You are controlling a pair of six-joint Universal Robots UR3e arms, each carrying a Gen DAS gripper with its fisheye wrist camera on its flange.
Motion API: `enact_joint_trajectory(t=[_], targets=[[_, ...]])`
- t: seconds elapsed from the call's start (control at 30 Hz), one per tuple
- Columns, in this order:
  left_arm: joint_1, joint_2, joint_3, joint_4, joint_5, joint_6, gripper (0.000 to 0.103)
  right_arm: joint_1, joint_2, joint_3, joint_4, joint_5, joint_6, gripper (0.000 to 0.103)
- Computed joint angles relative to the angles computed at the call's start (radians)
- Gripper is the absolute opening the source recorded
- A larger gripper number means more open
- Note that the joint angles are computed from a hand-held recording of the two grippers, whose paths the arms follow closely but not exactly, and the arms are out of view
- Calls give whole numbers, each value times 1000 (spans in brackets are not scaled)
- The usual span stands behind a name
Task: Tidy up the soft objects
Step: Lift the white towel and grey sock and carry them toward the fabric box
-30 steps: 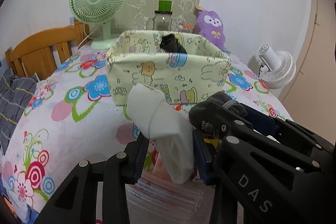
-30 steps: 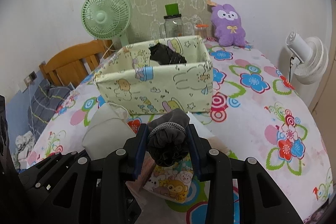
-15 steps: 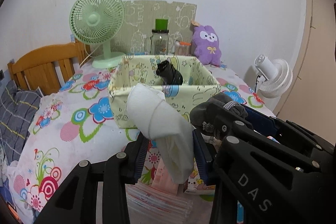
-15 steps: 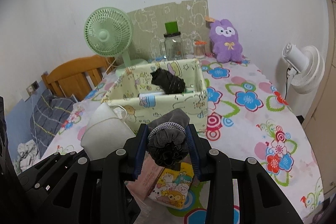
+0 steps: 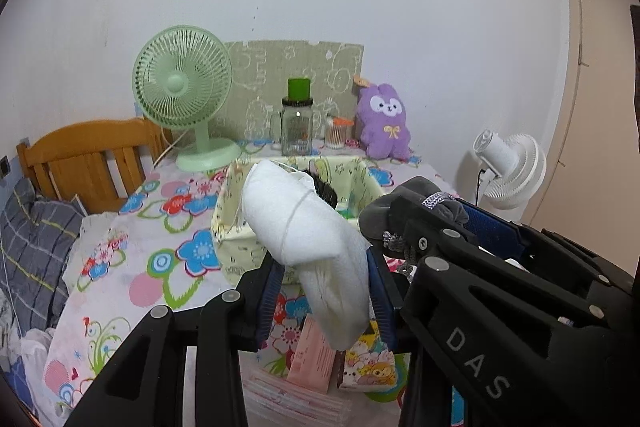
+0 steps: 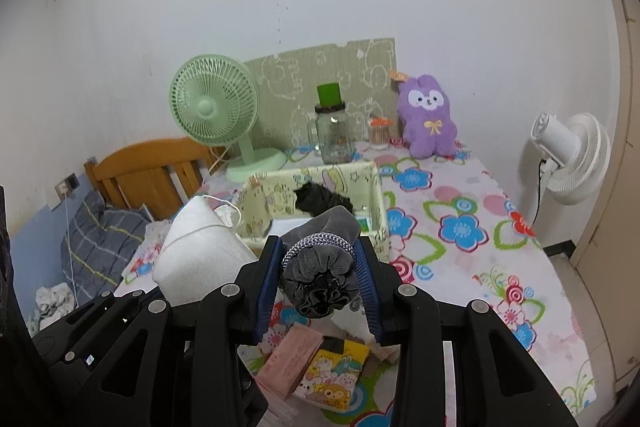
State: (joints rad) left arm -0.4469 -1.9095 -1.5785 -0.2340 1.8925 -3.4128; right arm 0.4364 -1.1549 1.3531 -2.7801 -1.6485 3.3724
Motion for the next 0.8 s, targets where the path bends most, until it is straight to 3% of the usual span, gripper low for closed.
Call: enact_joint_trajectory(t=[0.8], targets=[[43, -52, 140, -24, -17, 49, 42, -13, 94, -205, 71, -1, -16, 41]])
